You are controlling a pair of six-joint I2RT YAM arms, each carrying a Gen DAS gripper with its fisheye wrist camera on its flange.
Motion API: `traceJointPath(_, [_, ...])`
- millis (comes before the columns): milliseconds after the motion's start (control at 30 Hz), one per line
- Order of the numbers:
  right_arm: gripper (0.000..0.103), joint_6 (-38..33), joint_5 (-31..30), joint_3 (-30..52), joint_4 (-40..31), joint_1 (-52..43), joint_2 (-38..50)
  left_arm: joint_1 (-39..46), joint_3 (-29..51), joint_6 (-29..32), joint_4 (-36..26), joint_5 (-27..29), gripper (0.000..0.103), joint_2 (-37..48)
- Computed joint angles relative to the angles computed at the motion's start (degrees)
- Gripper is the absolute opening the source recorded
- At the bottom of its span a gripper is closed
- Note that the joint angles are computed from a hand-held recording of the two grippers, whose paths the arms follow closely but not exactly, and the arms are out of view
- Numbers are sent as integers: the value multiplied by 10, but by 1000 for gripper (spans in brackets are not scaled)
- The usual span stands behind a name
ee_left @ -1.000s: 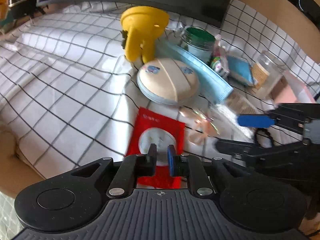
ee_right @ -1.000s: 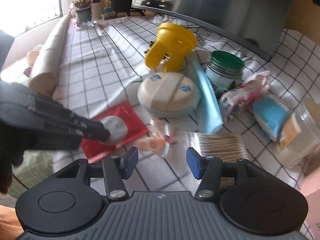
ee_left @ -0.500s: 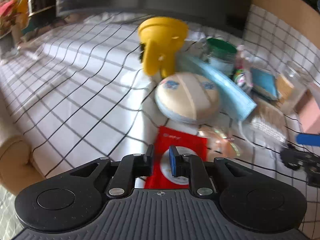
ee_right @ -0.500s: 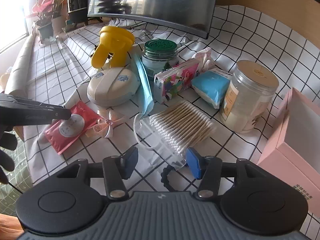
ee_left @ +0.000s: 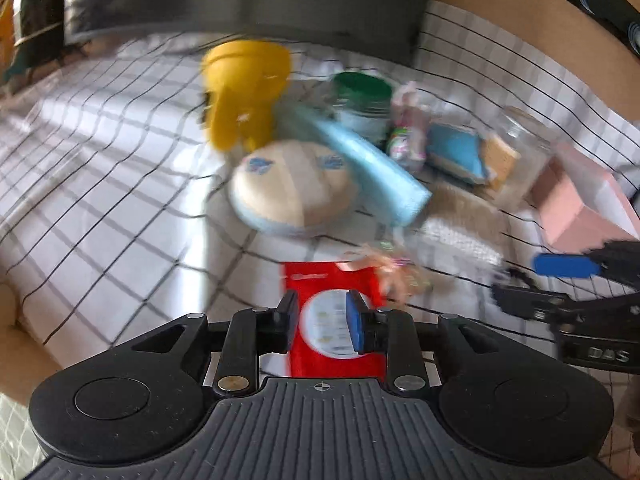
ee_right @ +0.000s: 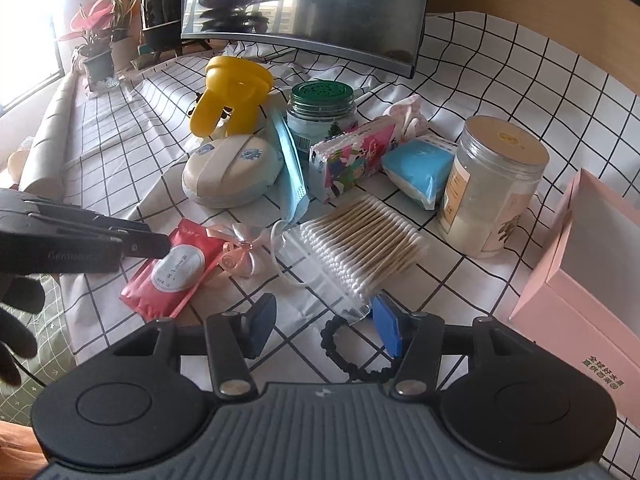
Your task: Organize soft objects
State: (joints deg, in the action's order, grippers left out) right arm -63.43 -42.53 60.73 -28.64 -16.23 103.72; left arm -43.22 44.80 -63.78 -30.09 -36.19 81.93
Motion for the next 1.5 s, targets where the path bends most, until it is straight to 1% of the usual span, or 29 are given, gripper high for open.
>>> traceJointPath(100, [54,-14,-2,5,-8,-5,4,-12,56,35,-28,-11,28,70])
traceJointPath(167, [54,-29,-5,11,-18,-11,8,-20,83,45,-44,-8,29,110])
traceJointPath(200, [54,-36,-7,14,-22,-14,10,-27,91,45,-54,-11,31,124])
traceJointPath(267, [54,-44,-8,21,-28,-20,17,-45,106,42,-77,-35,31,144])
traceJointPath(300, [54,-44,-7,26,-31,-22,21,-47,107,36,-80,-36,30,146])
traceJointPath(367, [54,-46,-3,34,-37,-24,29,-43,91,16,-58,-27,32,132])
traceJointPath(400, [54,-47,-3,37,-40,-25,32,-42,82,7,-47,-26,36,125])
traceJointPath(433, [54,-50,-2,39,-43,-27,35,-42,73,3,-34,-24,43,118])
traceJointPath(500, [54,-58,-3,40,-48,-30,37,-41,54,1,-1,-17,52,105])
traceJointPath(533, [54,-63,-3,40,-52,-31,37,-41,49,-4,8,-16,54,101])
traceJointPath(633, [54,-77,-5,38,-60,-34,35,-36,26,-24,36,-3,54,75])
traceJointPath(667, [54,-80,-6,37,-62,-35,34,-37,21,-42,35,-2,54,66])
traceJointPath(700, [54,-83,-7,38,-65,-36,33,-43,22,-63,24,-13,54,64])
traceJointPath(767, [54,-85,-8,37,-68,-39,33,-52,51,-95,-39,-39,52,88])
traceJointPath(833, [54,-85,-5,35,-68,-40,33,-41,58,-110,-58,-30,52,98])
traceJointPath(867, [54,-87,-3,34,-69,-40,32,-34,56,-114,-54,-24,52,99])
traceJointPath(933, [54,-95,-3,32,-74,-44,30,-25,48,-107,-33,-18,54,96])
traceJointPath(1067, [54,-110,-3,31,-81,-51,26,-13,43,-61,1,-2,54,92])
traceJointPath(1133, [54,-112,-2,31,-83,-54,27,-12,39,-51,18,2,55,92])
traceJointPath(1233, [54,-112,1,35,-86,-57,31,-14,50,-44,13,-1,55,105])
traceJointPath(1367, [54,-112,2,40,-92,-60,36,-12,81,-34,-14,1,57,128])
traceJointPath(1400, [54,-114,1,40,-93,-60,36,-8,77,-23,-4,7,61,125])
traceJointPath(1433, [54,-116,0,40,-95,-60,36,-2,68,-11,15,18,68,117])
traceJointPath(1500, [54,-121,-1,40,-99,-60,35,11,47,5,49,43,77,98])
